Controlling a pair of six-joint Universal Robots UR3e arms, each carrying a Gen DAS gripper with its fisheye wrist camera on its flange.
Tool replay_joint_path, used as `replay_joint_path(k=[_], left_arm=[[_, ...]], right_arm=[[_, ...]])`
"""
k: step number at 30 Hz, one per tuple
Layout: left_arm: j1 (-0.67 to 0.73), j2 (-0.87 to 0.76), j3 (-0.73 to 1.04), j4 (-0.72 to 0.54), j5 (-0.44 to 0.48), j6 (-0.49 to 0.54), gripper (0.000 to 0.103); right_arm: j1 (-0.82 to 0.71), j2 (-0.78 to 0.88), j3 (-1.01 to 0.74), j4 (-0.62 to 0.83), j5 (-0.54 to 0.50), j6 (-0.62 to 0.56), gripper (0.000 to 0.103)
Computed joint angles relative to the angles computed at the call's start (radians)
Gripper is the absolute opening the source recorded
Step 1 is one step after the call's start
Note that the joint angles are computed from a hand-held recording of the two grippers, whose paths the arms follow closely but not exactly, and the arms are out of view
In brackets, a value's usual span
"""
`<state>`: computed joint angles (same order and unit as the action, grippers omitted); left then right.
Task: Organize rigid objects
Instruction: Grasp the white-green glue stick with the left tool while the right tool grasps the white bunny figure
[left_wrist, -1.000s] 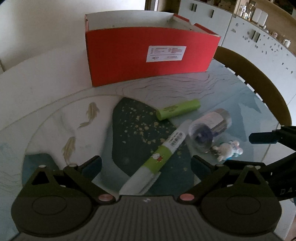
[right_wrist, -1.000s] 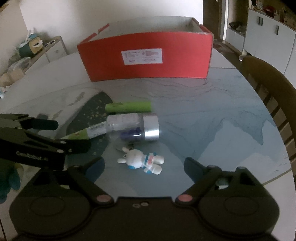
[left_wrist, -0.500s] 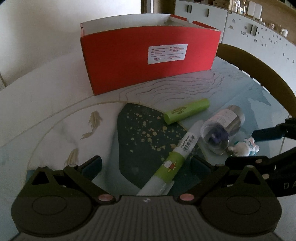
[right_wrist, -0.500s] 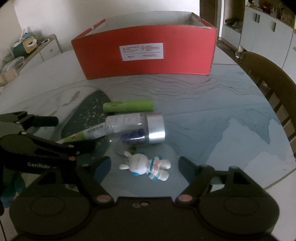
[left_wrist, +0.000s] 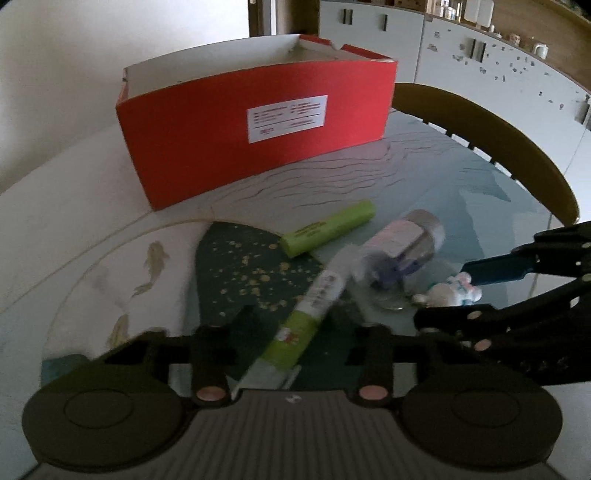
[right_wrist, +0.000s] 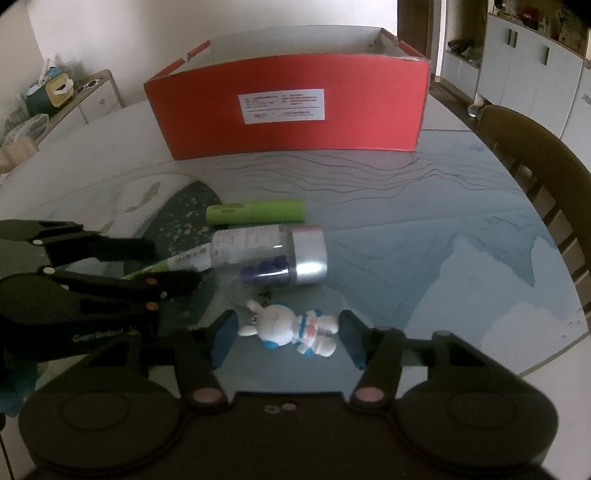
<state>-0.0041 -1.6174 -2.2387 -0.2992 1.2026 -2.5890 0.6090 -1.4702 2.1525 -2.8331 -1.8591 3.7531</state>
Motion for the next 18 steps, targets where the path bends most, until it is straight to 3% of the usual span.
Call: replay_joint_path(k=[6, 18], left_arm=[[0.011, 0.034, 0.035, -0.126, -0.03, -0.04, 0.017], [0.031, 0.154, 0.026, -0.224, -0.043, -0.109, 0.017]], right_arm=[[0.004, -0.025, 0.017, 0.005, 0.006, 0.011, 0.059], [0.022, -0.149, 0.048, 0.043, -0.001, 0.033, 0.059]])
